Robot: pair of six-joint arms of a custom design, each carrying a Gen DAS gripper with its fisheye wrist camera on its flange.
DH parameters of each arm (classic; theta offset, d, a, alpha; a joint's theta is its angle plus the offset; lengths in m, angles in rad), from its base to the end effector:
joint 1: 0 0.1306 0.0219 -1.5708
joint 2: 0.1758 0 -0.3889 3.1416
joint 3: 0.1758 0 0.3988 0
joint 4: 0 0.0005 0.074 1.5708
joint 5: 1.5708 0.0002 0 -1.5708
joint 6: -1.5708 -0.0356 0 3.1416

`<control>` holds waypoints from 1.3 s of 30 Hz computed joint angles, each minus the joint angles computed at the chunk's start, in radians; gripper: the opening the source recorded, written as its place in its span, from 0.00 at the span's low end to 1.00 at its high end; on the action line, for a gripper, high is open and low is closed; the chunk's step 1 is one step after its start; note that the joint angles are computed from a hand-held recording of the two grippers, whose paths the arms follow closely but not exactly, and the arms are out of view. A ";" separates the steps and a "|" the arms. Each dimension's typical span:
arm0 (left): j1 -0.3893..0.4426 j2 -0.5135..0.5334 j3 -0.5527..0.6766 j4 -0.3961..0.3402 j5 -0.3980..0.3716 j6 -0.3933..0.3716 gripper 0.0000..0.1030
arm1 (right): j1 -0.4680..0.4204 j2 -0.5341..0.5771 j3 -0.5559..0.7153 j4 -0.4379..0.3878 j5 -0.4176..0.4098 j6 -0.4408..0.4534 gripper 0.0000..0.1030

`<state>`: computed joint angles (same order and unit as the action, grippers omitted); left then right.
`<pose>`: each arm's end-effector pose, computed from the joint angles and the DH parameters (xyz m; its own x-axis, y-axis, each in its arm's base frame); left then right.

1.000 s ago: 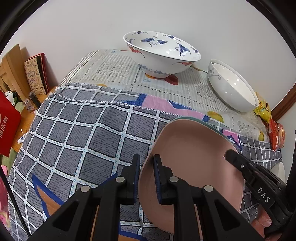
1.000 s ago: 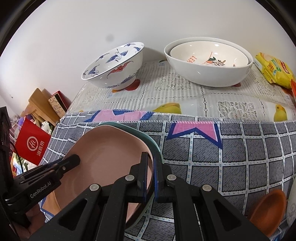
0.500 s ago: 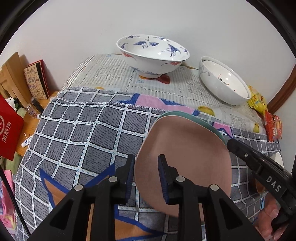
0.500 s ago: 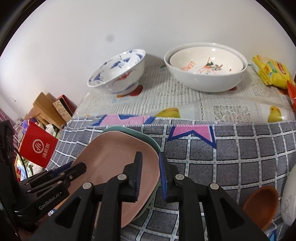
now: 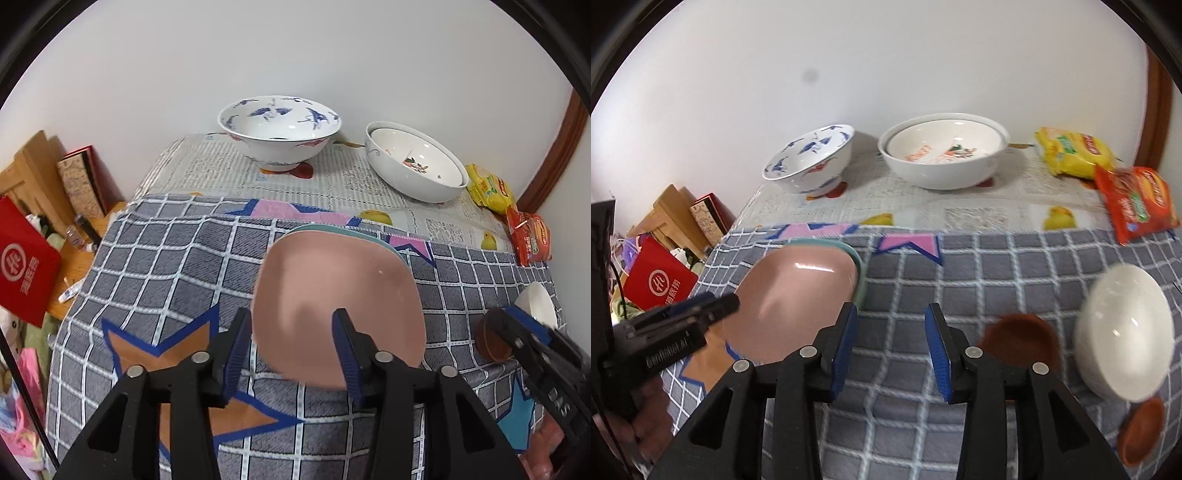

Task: Organize plates and bowls
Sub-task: 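Move both grippers toward the small brown terracotta bowls, then grasp a brown bowl rim with the left gripper while the right gripper grasps another brown bowl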

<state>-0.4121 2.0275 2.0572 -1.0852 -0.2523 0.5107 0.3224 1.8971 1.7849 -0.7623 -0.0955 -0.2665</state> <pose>0.6482 -0.2742 0.3616 -0.8301 -0.1537 -0.5361 -0.1497 0.9874 -0.0514 0.6397 0.2167 0.3428 -0.8003 0.0090 -0.5995 -0.1686 0.9562 0.2395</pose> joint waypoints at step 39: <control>-0.248 0.158 0.301 -0.085 0.058 -0.090 0.45 | -0.324 -0.467 -0.552 0.050 0.060 -0.064 0.38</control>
<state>-0.6601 2.1859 2.3584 -1.1705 -0.1946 0.4207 -0.0017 1.4305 1.2332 -0.7122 -0.0360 -0.3303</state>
